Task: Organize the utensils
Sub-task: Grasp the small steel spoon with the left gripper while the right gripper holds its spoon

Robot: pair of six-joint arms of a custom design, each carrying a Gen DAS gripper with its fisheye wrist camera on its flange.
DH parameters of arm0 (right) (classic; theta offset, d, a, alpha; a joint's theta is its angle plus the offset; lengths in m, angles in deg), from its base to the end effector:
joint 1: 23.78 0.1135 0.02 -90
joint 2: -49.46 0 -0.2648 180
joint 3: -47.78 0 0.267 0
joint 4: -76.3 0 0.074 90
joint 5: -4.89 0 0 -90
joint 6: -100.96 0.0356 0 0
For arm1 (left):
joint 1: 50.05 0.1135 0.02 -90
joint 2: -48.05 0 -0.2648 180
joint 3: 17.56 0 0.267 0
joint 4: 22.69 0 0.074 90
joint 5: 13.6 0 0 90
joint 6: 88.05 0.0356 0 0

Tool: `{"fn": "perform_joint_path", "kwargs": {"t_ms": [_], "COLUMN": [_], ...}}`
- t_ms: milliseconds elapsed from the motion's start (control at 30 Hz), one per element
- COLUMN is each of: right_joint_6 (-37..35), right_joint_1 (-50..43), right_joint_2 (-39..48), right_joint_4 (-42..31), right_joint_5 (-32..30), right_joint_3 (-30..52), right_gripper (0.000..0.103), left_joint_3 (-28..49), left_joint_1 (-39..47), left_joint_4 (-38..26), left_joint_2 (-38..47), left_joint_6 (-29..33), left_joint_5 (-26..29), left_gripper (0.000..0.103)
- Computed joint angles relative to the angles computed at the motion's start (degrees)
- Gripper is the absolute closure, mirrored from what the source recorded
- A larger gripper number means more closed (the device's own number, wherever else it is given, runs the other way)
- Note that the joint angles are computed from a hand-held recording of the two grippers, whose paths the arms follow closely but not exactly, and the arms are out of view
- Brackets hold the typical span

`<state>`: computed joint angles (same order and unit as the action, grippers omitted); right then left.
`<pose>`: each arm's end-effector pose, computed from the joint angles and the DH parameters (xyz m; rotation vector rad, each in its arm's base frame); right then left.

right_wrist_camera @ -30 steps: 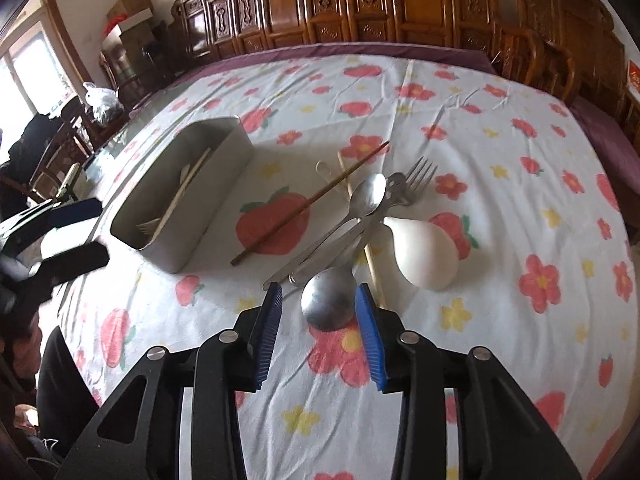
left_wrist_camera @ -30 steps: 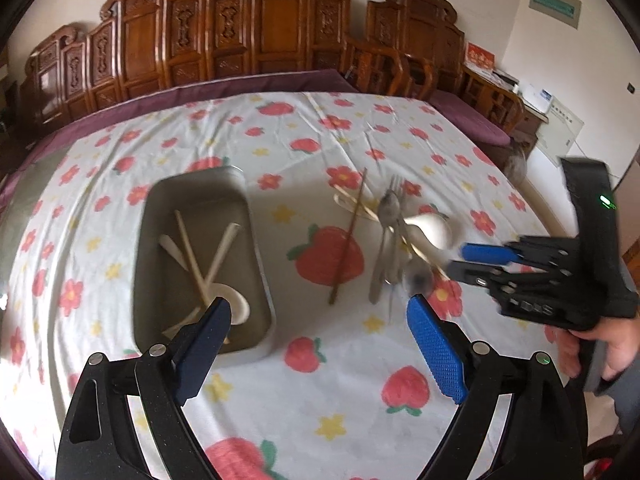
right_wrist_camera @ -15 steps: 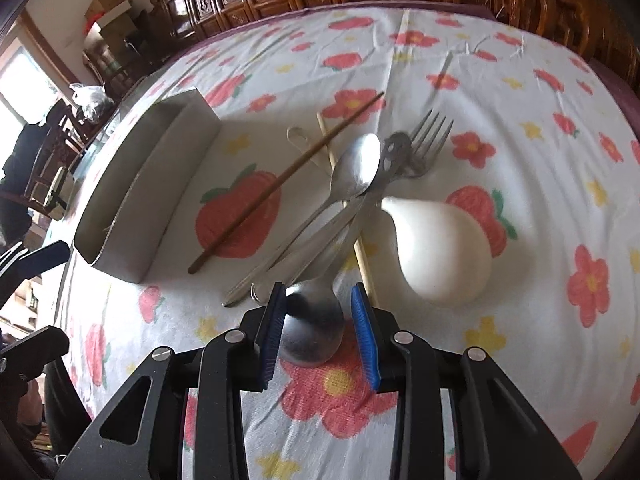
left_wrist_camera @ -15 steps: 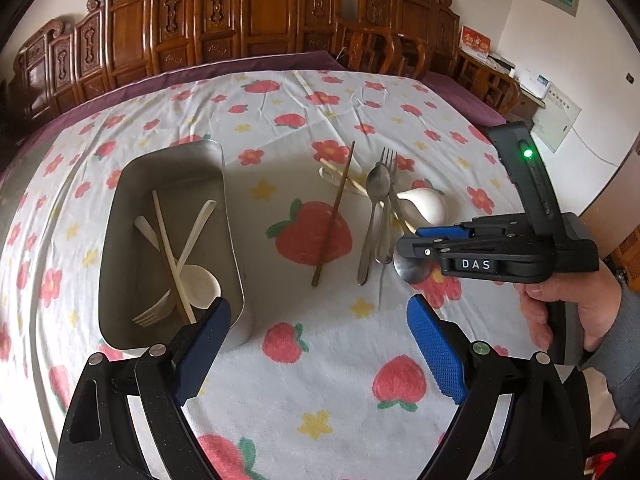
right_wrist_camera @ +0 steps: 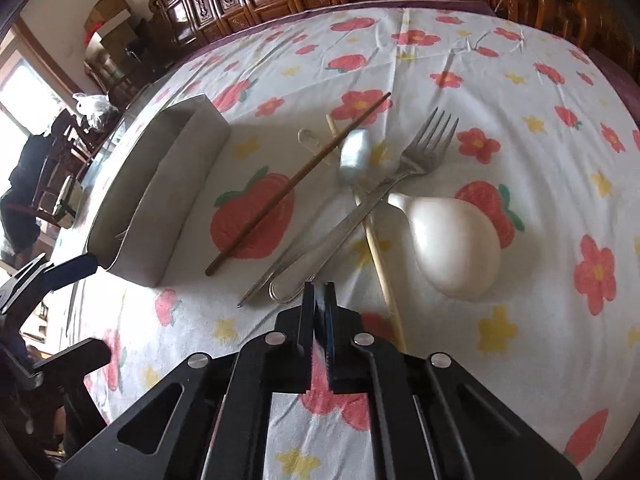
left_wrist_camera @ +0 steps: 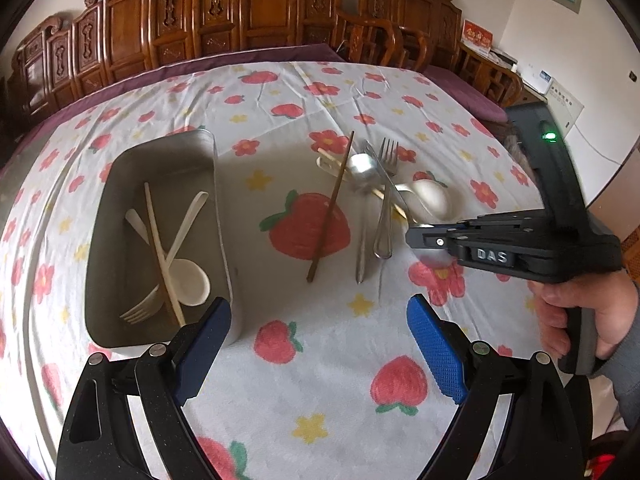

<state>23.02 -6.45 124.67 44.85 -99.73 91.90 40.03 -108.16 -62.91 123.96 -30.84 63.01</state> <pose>0.2179 0.0774 0.1354 -0.2086 2.6919 0.5021 0.1474 -0.2212 0.1937 0.4818 2.5338 -0.3051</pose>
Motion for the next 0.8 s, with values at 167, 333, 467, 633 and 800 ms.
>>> {"fn": "perform_joint_path", "kwargs": {"t_ms": [167,333,467,633,800], "right_joint_6": [-0.8,-2.8,-4.4,-5.9,-6.6], "right_joint_1": [-1.1,-4.7,-8.1,-10.7,-11.9], "right_joint_2": [-5.5,-11.3,-15.5,-18.3,-19.0], "right_joint_4": [-3.4,-6.4,-8.4,-9.8,-9.5], "right_joint_5": [1.3,-0.3,-2.3,-4.0,-4.8], "right_joint_3": [-0.6,-1.9,-3.2,-4.9,-6.3], "right_gripper": [0.098,0.098,0.098,0.098,0.097], "left_joint_3": [2.9,7.0,11.9,18.1,22.7], "left_joint_1": [0.5,2.1,4.1,6.0,7.7], "left_joint_4": [2.2,4.6,5.9,5.7,5.2], "left_joint_2": [5.1,11.7,18.7,25.5,31.1], "left_joint_6": [1.6,3.1,4.5,5.8,6.4], "left_joint_5": [0.3,2.2,4.7,6.3,8.3], "left_gripper": [0.017,0.024,0.036,0.052,0.068]}}
